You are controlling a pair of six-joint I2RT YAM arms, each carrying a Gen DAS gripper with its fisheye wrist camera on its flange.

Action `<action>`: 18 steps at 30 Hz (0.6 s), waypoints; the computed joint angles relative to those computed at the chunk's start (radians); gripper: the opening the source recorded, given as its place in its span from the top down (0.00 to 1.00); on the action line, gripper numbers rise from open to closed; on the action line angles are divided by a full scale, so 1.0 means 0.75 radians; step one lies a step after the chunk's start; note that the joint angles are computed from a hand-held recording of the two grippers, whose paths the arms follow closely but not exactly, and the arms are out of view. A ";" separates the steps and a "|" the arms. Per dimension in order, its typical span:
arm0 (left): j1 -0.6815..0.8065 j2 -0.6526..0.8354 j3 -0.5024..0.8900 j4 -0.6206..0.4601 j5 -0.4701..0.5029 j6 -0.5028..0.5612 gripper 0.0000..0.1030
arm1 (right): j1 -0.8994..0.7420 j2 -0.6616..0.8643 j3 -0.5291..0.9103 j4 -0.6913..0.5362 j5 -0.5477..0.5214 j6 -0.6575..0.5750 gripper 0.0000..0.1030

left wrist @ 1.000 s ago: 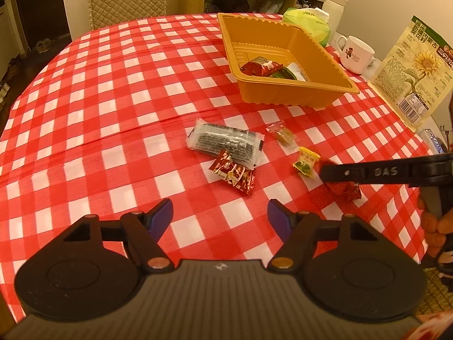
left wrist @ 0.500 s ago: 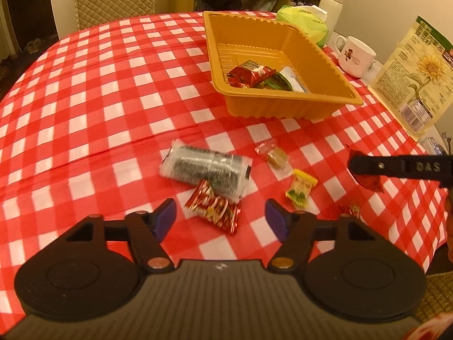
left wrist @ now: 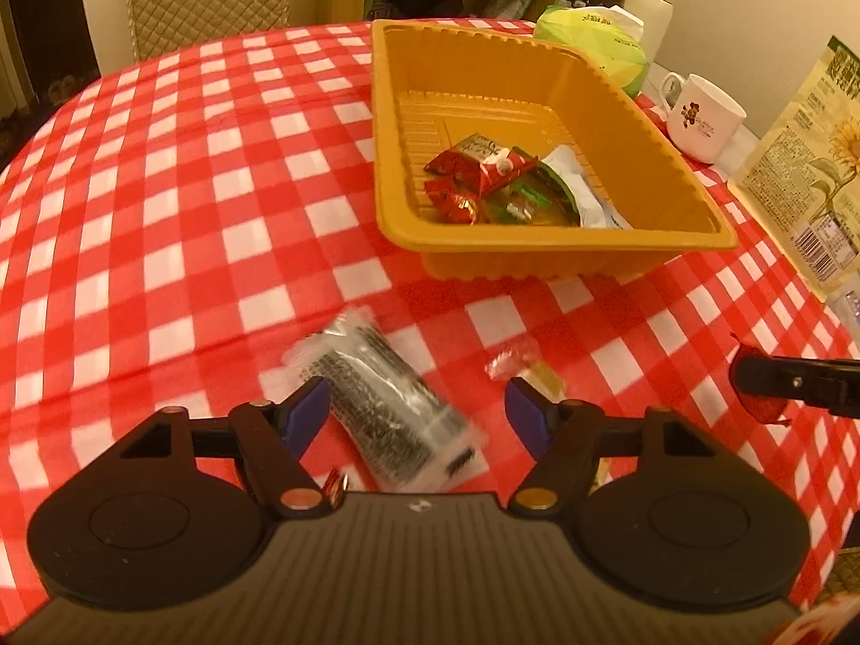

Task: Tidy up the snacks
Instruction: 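Grasp the clear packet of dark snacks with the left tool, then carry the clear packet and red candy over the orange tray with both tools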

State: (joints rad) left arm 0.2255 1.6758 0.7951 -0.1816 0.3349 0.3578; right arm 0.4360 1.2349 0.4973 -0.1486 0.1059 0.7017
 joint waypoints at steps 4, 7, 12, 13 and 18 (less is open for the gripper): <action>-0.041 0.018 -0.010 0.047 -0.073 0.021 0.47 | -0.054 -0.014 -0.014 0.003 -0.026 -0.028 0.73; -0.043 0.050 0.012 0.032 -0.104 0.007 0.53 | -0.086 -0.013 -0.018 0.010 -0.046 -0.051 0.73; -0.059 0.049 -0.002 0.058 -0.130 0.007 0.57 | -0.098 0.002 -0.017 0.018 -0.061 -0.073 0.73; -0.061 0.049 -0.002 0.058 -0.133 0.004 0.57 | -0.098 0.005 -0.016 0.019 -0.062 -0.078 0.73; -0.052 0.047 0.002 0.054 -0.135 -0.019 0.66 | -0.092 0.004 -0.012 0.021 -0.061 -0.099 0.73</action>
State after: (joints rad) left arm 0.1866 1.7110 0.7968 -0.1412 0.2336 0.3434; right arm 0.3671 1.2383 0.4882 -0.1325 0.0600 0.6272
